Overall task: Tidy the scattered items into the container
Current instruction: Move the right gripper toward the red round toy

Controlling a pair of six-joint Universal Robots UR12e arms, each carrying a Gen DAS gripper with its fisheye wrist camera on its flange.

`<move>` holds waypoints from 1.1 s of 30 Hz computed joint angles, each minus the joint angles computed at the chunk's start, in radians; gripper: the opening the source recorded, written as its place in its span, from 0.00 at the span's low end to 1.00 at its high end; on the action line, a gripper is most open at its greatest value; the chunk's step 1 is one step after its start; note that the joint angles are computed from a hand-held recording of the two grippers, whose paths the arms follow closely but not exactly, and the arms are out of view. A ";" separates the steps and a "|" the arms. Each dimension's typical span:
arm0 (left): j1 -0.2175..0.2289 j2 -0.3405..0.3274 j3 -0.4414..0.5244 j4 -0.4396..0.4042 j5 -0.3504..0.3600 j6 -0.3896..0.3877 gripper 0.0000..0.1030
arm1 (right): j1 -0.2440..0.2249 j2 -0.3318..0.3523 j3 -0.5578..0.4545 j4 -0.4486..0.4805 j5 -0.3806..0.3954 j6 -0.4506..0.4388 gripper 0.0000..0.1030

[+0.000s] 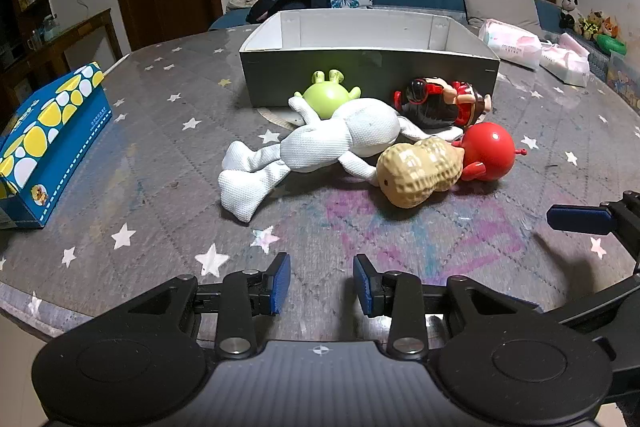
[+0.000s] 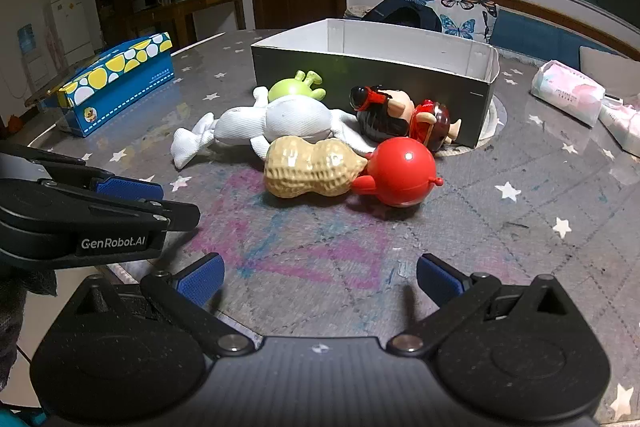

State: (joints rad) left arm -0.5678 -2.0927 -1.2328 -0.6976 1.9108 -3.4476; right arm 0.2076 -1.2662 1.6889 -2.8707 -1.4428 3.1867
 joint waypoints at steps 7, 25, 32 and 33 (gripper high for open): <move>0.001 -0.005 0.010 -0.003 -0.007 0.006 0.36 | 0.000 0.005 -0.007 0.006 -0.009 -0.009 1.00; 0.012 -0.023 0.039 0.005 -0.047 0.027 0.36 | -0.001 0.025 -0.033 0.011 -0.037 -0.022 1.00; 0.019 -0.031 0.052 0.012 -0.077 0.041 0.37 | -0.006 0.034 -0.039 -0.005 -0.033 -0.022 1.00; 0.020 -0.032 0.053 0.014 -0.086 0.049 0.37 | -0.006 0.037 -0.040 -0.015 -0.035 -0.024 1.00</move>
